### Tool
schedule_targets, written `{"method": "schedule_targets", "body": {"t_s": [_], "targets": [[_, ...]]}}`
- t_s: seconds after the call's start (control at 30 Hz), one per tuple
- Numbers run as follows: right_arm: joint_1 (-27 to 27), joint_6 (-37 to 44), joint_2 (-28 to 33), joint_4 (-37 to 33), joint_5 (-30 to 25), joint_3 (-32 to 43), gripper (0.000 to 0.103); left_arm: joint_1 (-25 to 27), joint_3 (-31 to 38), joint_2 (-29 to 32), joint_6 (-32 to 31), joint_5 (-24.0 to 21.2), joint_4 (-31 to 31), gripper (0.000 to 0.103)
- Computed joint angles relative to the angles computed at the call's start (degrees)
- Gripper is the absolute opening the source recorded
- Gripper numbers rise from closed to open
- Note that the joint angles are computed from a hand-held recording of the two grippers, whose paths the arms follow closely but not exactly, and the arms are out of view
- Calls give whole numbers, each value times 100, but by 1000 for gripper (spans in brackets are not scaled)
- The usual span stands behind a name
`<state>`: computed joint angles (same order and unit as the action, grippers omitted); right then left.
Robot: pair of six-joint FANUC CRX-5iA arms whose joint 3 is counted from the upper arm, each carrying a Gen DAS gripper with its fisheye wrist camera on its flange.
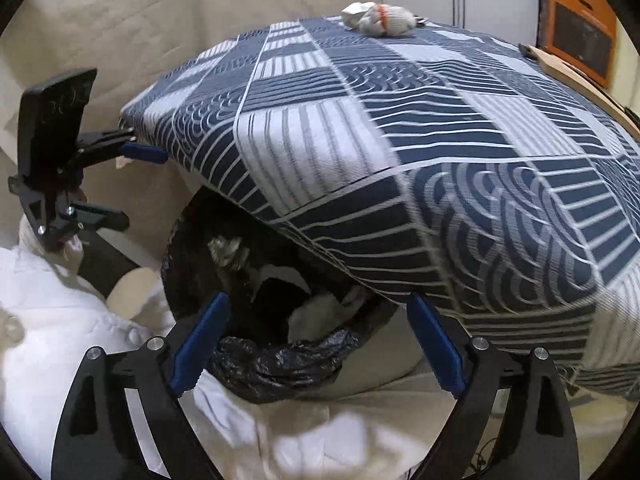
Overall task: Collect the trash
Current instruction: 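Lower foil roll and tissue into the black trash bag and open both tools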
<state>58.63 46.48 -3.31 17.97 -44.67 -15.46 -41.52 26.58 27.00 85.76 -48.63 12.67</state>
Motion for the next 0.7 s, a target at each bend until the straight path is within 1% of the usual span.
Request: {"method": "schedule_targets", "body": {"t_s": [0.03, 0.1, 0.13, 0.17, 0.23, 0.27, 0.3, 0.4, 0.43, 0.53, 0.6, 0.7], "targets": [[-23, 54, -68, -72, -3, 6, 87, 34, -241, -146, -42, 204, 133, 97], [-61, 151, -253, -178, 40, -29, 88, 126, -740, -400, -283, 738, 637, 97], [-87, 192, -323, -223, 72, 3, 88, 139, -881, -493, -283, 942, 720, 97], [-98, 200, -369, -251, 91, 25, 89, 142, -981, -598, -178, 1157, 664, 97], [-145, 318, -433, -344, 110, 160, 89, 156, -1019, -761, 68, 1382, 348, 97], [-162, 368, -447, -290, 133, 238, 90, 139, -885, -738, 276, 1404, 82, 97], [-163, 335, -417, -91, 119, 317, 91, 140, -807, -764, 476, 1404, -192, 97], [-131, -156, -136, 856, -170, 586, 92, 146, -438, -771, 1145, 1242, -1097, 97], [-160, -132, -42, 937, -196, 705, 93, 156, -349, -779, 1336, 1200, -1352, 97], [-356, 458, 335, 674, -188, 1287, 94, 274, -335, -800, 1437, 1285, -1457, 97], [-468, 641, 605, 584, -209, 1643, 94, 344, -297, -802, 1565, 1249, -1574, 97], [-661, 822, 1133, 380, -367, 2370, 94, 400, -193, -767, 1851, 1184, -1873, 97]]}}
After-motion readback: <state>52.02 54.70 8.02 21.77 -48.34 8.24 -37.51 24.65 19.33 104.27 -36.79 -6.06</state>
